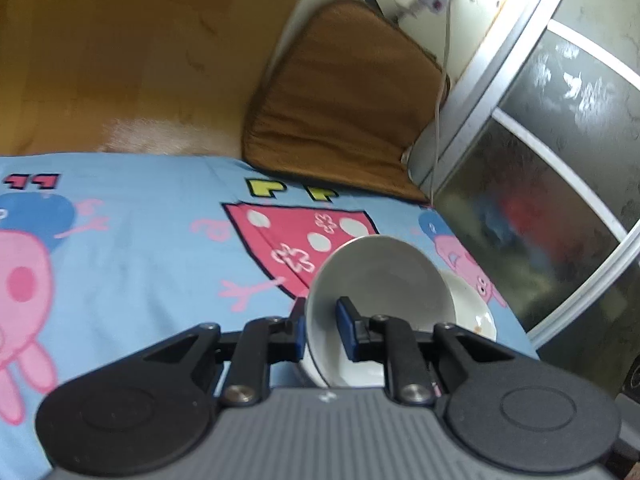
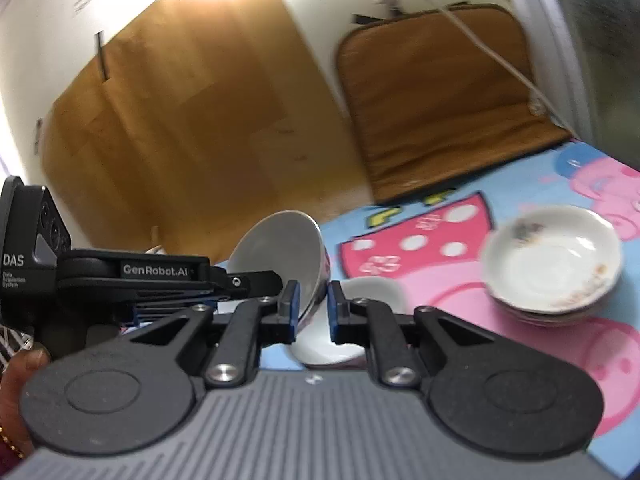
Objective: Organize plates and bowls
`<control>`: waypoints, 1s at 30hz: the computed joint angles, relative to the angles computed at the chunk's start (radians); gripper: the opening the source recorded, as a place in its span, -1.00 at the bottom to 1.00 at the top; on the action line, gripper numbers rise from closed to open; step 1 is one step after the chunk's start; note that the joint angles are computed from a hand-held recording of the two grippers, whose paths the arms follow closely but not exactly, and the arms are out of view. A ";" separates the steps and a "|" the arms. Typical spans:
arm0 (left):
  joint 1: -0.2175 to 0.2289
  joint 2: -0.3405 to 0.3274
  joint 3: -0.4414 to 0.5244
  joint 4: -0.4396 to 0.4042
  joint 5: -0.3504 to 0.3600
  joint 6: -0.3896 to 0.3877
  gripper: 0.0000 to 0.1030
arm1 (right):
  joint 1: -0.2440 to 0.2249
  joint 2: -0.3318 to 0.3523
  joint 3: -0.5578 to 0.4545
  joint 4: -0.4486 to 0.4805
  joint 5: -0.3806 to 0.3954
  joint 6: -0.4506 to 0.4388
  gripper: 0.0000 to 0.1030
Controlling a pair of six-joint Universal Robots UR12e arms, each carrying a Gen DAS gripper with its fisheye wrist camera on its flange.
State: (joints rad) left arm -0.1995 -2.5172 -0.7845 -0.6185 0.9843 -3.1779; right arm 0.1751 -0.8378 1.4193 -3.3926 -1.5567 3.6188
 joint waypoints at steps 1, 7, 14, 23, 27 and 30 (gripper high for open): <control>-0.005 -0.008 0.017 -0.022 0.010 0.008 -0.68 | -0.003 0.002 0.001 0.000 -0.002 0.009 -0.62; -0.021 -0.030 0.060 -0.081 0.060 0.014 -0.67 | -0.009 0.016 0.005 -0.030 -0.028 0.025 -0.26; -0.026 -0.007 0.019 0.017 0.125 0.016 -0.46 | -0.010 0.017 0.018 -0.082 -0.055 0.053 -0.21; -0.021 0.040 -0.079 0.128 0.166 0.032 -0.21 | -0.006 0.006 0.045 -0.088 -0.074 0.082 -0.21; -0.018 0.059 -0.123 0.171 0.182 0.048 -0.10 | -0.004 -0.001 0.058 -0.078 -0.076 0.097 -0.21; -0.015 0.068 -0.147 0.184 0.195 0.049 -0.04 | -0.001 -0.005 0.065 -0.072 -0.079 0.100 -0.10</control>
State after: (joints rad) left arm -0.2145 -2.4489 -0.9318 -0.4343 1.1794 -3.1292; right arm 0.1737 -0.8426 1.4841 -3.4649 -1.6360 3.7191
